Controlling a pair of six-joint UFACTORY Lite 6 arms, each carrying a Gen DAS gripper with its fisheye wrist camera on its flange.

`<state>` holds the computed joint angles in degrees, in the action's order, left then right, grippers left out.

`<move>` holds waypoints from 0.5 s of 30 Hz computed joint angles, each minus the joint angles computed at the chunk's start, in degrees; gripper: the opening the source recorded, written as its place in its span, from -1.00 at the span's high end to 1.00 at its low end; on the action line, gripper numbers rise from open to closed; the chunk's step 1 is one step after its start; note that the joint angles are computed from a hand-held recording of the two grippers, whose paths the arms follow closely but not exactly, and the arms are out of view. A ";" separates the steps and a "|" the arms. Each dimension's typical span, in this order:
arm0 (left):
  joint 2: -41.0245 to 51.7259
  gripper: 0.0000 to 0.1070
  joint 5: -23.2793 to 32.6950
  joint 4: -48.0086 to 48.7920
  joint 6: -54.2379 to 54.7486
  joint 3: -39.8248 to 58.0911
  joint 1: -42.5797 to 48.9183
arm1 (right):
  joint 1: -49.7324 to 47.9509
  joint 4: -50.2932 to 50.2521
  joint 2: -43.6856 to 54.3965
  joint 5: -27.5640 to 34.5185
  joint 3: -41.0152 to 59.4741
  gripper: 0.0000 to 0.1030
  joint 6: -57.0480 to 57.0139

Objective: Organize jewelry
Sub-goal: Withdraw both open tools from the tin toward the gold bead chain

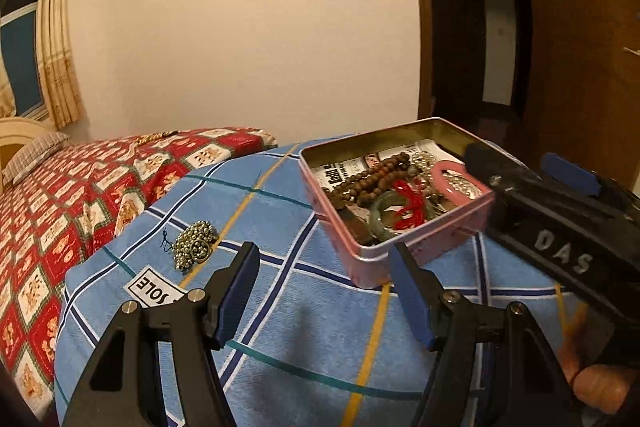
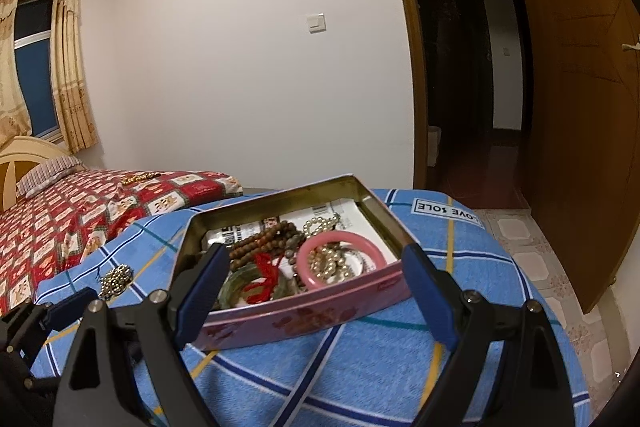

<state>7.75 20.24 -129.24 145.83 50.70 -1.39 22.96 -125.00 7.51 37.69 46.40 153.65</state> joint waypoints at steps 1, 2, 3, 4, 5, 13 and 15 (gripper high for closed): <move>-0.19 -0.25 0.54 0.96 -1.09 -0.21 0.57 | 0.27 0.21 -0.01 -0.07 0.04 -0.75 -0.27; -0.09 -0.25 0.75 2.59 -2.92 0.01 1.17 | 0.60 0.22 0.03 -0.22 0.07 -0.75 -0.44; 0.37 -0.25 0.65 4.67 -5.27 0.66 1.98 | 0.86 -0.02 0.19 -0.60 0.27 -0.75 -0.52; 1.18 -0.25 0.16 6.35 -7.05 1.71 3.04 | 1.20 0.02 0.41 -0.86 0.52 -0.74 -0.76; 1.81 -0.25 -0.26 6.25 -6.99 2.45 3.85 | 1.45 0.08 0.37 -0.90 0.45 -0.73 -0.91; 12.44 -0.25 -6.87 -14.81 9.12 16.18 14.07 | 4.52 -7.36 5.98 -8.49 7.34 -0.38 2.86; 15.33 -0.25 -8.07 -21.65 14.28 19.74 16.03 | 5.36 -10.91 9.55 -11.74 11.79 -0.31 5.59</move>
<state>23.08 12.18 -150.89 160.11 70.44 14.65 28.32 -135.91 17.06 25.95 58.20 159.25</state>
